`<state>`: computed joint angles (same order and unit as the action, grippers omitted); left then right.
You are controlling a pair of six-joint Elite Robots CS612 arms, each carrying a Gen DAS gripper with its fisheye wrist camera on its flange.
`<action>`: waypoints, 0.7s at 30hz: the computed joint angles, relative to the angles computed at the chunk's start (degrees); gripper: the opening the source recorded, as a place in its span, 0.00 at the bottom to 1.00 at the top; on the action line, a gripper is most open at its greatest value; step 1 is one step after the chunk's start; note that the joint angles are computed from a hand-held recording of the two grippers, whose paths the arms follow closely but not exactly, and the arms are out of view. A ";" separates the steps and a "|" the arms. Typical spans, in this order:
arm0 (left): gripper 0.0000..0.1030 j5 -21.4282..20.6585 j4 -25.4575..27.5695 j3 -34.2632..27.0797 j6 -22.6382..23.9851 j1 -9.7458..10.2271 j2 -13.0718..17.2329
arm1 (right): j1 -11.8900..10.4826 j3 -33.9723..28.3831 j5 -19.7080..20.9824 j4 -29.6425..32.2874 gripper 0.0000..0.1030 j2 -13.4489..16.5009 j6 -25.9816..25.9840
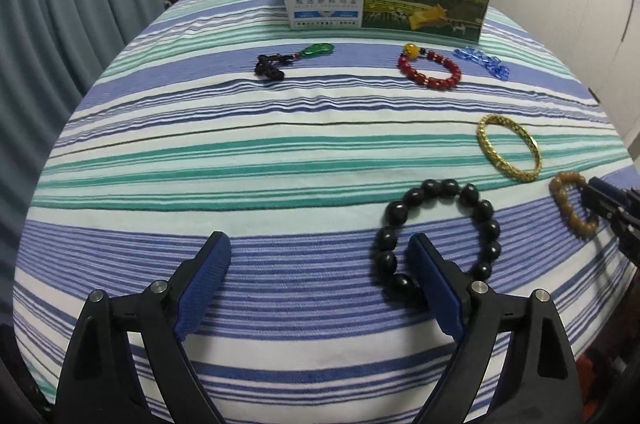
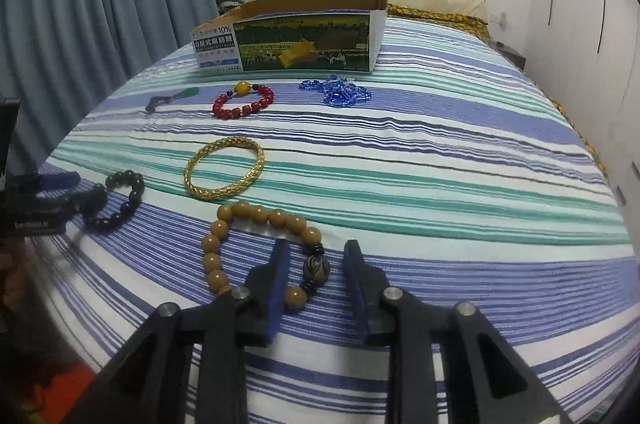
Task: Organize jewelry
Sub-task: 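Grasp the brown bead bracelet with right tool while left tool grasps the black bead bracelet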
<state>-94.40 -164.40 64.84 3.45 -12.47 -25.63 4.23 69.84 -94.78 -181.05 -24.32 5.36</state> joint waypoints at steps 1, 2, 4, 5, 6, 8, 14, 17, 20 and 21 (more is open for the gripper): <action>0.87 -0.26 -0.13 0.17 0.08 -0.04 -0.07 | 0.03 -0.06 0.03 0.11 0.28 0.04 0.11; 0.87 -0.44 -0.32 0.36 0.19 -0.10 -0.13 | 0.14 -0.24 -0.29 0.20 0.28 0.14 -0.08; 0.86 -0.52 -0.79 0.84 0.55 -0.28 -0.30 | 0.34 -0.34 -0.97 0.34 0.28 0.20 -0.49; 0.83 -0.65 -1.10 1.13 0.67 -0.34 -0.41 | 0.43 -0.38 -1.38 0.41 0.28 0.22 -0.62; 0.80 -0.86 -1.30 1.42 0.74 -0.35 -0.56 | 0.59 -0.43 -2.09 0.55 0.28 0.23 -0.77; 0.76 -1.46 -1.46 1.94 0.82 -0.29 -0.86 | 0.82 -0.46 -3.14 0.58 0.28 0.27 -0.73; 0.40 -2.52 -2.75 3.02 1.04 -0.21 -1.36 | 1.20 -0.84 -4.66 0.88 0.14 0.49 -1.43; 0.11 -5.39 -2.45 2.84 0.86 0.18 -1.38 | 1.13 -0.70 -3.95 1.35 0.14 0.22 -1.58; 0.09 -8.36 -2.65 2.32 -1.39 0.84 -1.14 | 0.74 -0.01 -1.86 0.76 0.14 -0.32 -0.59; 0.09 -9.15 -2.77 2.14 -2.14 1.05 -1.08 | 0.61 0.37 -1.31 0.13 0.14 -0.54 -0.11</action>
